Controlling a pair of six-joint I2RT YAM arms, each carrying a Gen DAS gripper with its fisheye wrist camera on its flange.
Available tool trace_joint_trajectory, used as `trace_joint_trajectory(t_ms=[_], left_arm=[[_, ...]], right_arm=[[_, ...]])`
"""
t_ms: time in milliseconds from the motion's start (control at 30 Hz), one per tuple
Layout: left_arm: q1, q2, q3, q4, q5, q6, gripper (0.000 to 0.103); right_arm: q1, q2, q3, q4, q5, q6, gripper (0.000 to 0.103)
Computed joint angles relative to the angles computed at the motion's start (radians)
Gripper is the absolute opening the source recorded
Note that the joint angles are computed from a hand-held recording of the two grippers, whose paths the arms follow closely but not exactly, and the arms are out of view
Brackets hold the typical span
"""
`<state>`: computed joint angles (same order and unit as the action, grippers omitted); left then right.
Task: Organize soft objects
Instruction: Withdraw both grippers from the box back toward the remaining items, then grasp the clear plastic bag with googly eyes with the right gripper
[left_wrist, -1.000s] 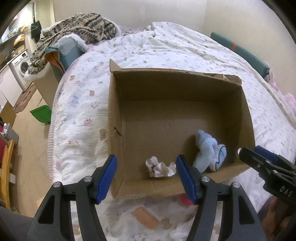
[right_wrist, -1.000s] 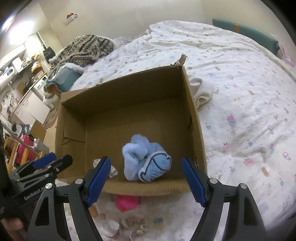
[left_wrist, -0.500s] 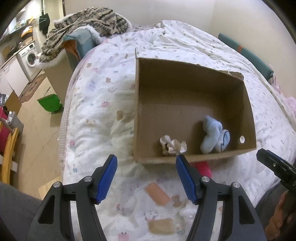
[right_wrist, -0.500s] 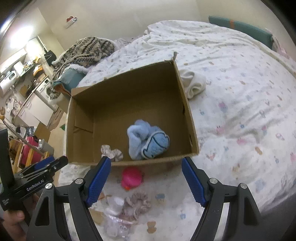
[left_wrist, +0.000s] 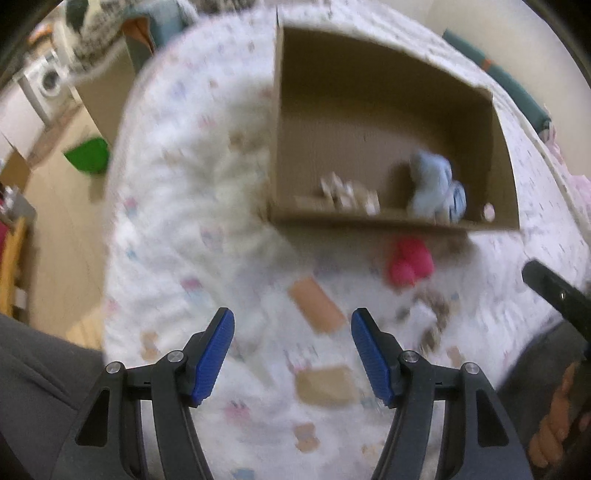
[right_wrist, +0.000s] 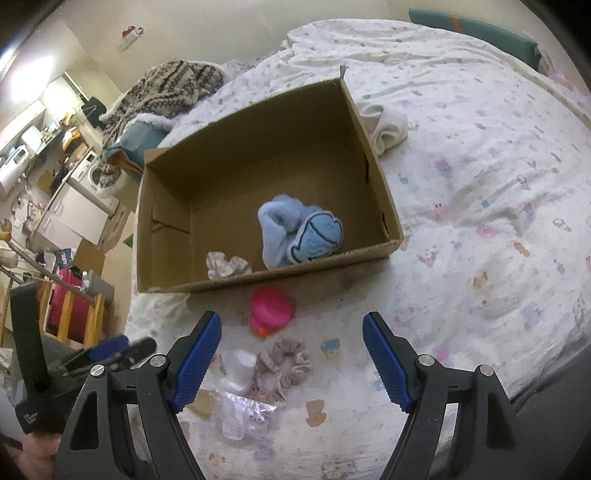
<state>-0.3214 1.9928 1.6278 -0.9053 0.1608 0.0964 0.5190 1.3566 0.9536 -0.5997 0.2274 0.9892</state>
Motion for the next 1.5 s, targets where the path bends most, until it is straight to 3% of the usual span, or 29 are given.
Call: trace_joint_trajectory(t_ms=[133,267,467,633,700,867,1033,1233,1500], left_arm=[[-0.002,0.093,0.059,-0.134,0.053,-0.005,0.063],[-0.014,0.154,0.079,-0.188,0.042,-0.009,0.06],[-0.044,0.194,0.09,-0.2,0.017,-0.01,0.051],[-0.111,0.18,0.029,-0.143,-0.086,0.037,0.049],[-0.127,0.172,0.01,-0.121,-0.105,0.045,0.043],[-0.159,0.142,-0.018,-0.083,-0.119,0.038,0.014],[-0.129,0.129,-0.001,-0.099,-0.057,0.005,0.007],[-0.092,0.067,-0.004,-0.096,0.04,-0.021,0.007],[-0.064,0.011,-0.004,-0.07,0.012,-0.057,0.007]], right_arm=[[-0.005,0.02,0.006,0.002,-0.007,-0.001,0.083],[-0.008,0.036,0.01,0.004,-0.023,-0.004,0.083],[-0.017,0.053,0.015,0.016,-0.035,-0.015,0.083],[-0.019,0.055,0.017,0.017,-0.038,-0.016,0.083],[-0.018,0.055,0.017,0.016,-0.036,-0.016,0.083],[-0.01,0.059,0.014,0.016,-0.034,-0.022,0.083],[-0.004,0.058,0.012,0.01,-0.045,-0.017,0.083],[-0.011,0.061,-0.022,0.069,-0.2,-0.015,0.083],[0.014,0.19,-0.036,0.16,-0.453,0.058,0.083]])
